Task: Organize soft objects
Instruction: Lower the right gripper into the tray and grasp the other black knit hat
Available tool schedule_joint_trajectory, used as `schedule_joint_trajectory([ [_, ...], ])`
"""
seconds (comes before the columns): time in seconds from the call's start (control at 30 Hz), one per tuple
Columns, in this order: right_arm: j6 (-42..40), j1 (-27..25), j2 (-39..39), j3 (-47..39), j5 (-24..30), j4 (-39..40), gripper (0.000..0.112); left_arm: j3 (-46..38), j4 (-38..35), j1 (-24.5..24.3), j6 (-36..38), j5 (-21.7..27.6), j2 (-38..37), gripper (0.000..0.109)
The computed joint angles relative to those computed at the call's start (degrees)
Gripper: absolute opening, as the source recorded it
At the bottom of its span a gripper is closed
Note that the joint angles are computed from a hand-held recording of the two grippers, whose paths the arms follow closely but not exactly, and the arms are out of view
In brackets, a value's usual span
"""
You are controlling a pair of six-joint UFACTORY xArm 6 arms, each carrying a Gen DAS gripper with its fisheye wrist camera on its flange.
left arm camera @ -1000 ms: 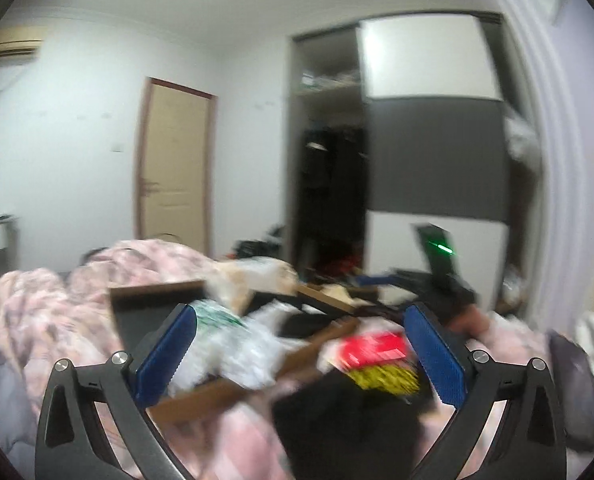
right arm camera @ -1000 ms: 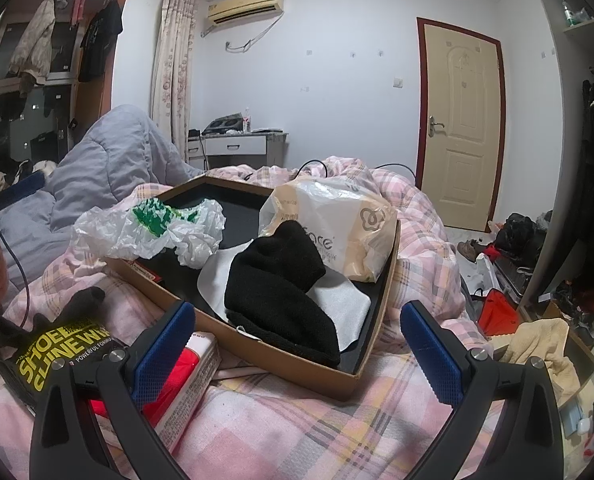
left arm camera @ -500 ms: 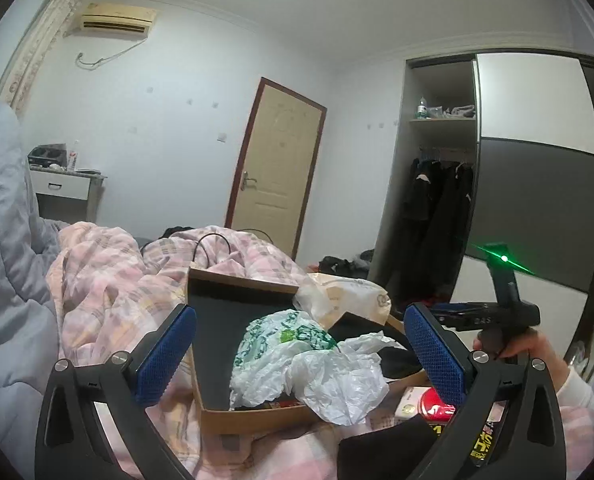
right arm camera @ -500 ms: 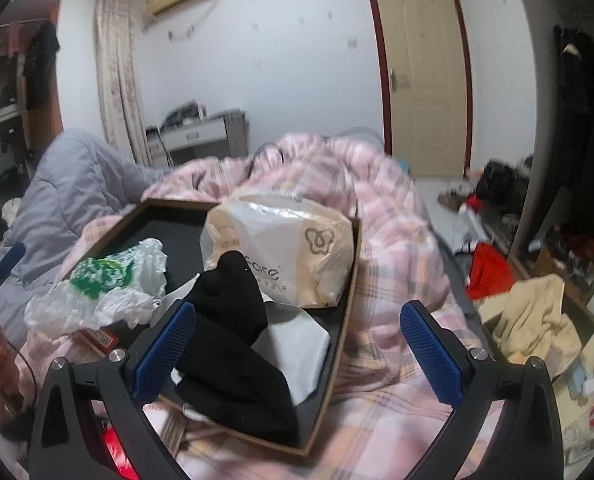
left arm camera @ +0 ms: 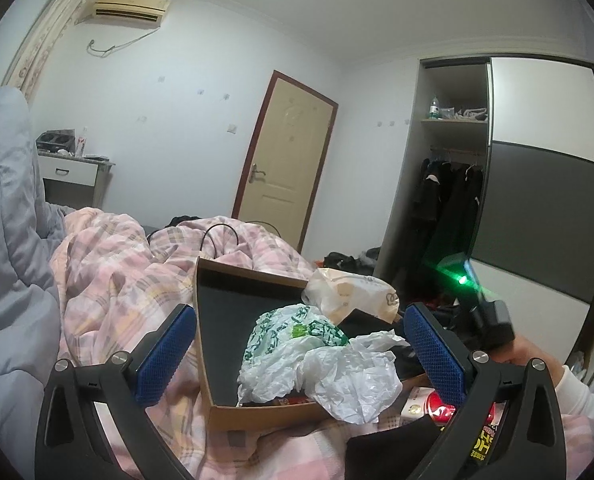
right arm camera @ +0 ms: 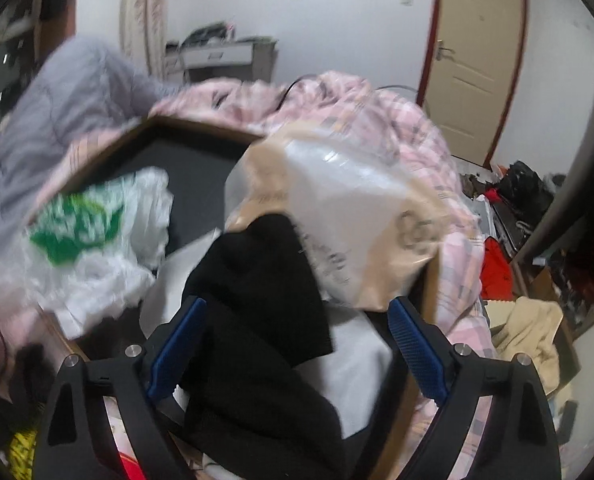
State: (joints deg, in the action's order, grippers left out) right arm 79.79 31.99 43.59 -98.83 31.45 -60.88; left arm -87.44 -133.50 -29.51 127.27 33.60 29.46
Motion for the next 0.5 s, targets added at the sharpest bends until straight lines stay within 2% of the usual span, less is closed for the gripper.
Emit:
schedule_joint_trajectory([
  [0.03,-3.07,0.07,1.15,-1.07,0.18,2.68,0.087,-0.03,0.18,-0.02,-0.10,-0.10,0.02,0.103],
  [0.07,-4.70,-0.02,1.58,-1.40,-0.35,4.26,0.078,-0.11,0.39,-0.08,-0.18,-0.23,0.05,0.103],
  [0.1,-3.93,-0.40,1.13,-0.32,-2.50,3.78,0.074,-0.06,0.53,-0.17,-0.18,-0.36,-0.02,0.103],
  [0.17,-3.04,-0.81,-0.13,1.78,-5.36,3.75,0.055,-0.21,0.85,-0.31,-0.24,-0.64,0.04,0.103],
  [0.27,-0.67,-1.10,-1.30,3.95,-8.30,2.46,0.034,-0.33,1.09,-0.50,-0.27,-0.96,0.04,0.103],
  [0.37,4.82,-1.17,-2.41,5.58,-9.48,-2.11,0.024,-0.16,0.66,-0.52,0.13,-0.92,-0.09,0.103],
  [0.5,18.56,-1.75,-4.90,8.37,-12.47,-12.98,0.018,0.22,1.41,-0.01,-1.56,0.47,-0.17,0.103],
])
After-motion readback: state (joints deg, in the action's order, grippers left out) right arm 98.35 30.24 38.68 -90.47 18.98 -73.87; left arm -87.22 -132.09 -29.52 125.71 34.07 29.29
